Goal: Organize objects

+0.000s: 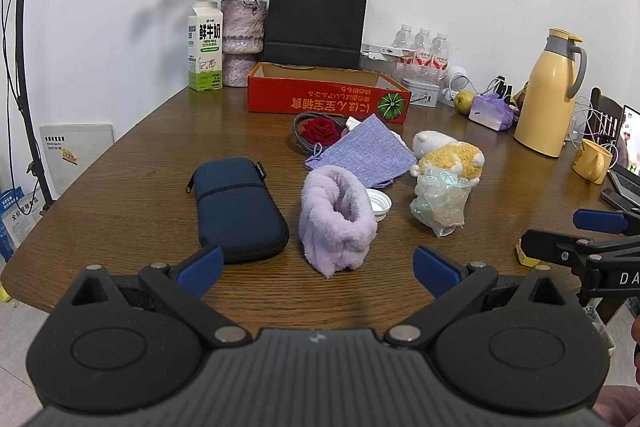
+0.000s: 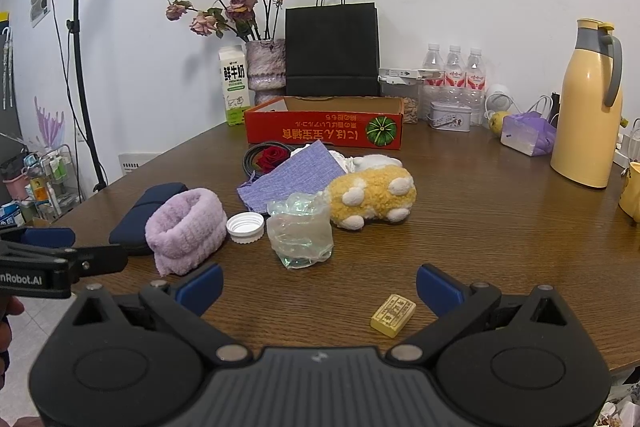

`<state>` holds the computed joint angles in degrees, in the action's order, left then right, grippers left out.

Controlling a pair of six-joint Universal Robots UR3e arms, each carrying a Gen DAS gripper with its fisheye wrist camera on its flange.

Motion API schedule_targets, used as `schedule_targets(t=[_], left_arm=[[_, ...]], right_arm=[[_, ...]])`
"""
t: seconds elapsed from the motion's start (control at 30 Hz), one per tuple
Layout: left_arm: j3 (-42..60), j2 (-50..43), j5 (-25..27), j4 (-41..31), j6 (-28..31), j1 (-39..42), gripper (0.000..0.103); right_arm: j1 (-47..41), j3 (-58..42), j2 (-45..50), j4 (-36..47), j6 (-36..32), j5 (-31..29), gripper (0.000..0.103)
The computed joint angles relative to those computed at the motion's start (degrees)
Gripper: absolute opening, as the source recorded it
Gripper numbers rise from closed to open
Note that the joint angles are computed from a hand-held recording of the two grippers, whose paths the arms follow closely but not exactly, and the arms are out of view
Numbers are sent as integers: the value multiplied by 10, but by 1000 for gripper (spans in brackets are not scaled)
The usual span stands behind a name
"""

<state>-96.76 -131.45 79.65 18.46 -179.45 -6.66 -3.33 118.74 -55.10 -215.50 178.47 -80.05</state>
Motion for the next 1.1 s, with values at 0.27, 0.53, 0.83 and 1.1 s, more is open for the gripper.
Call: schedule_targets(t=[0.27,0.53,0.83,1.1], left_arm=[[-2,3,-5,-5,-1,5,103],[-5,5,-10,-6,0,10,103],[-7,6,-12,-4,0,11,103],[-8,6,-10,-3,-1,9,103]], right_arm=[[4,-4,1,4,0,-4,103],[5,-5,0,6,0,-5,103],[5,-4,0,4,0,-6,103],[5,-3,-1,4,-1,-5,103]])
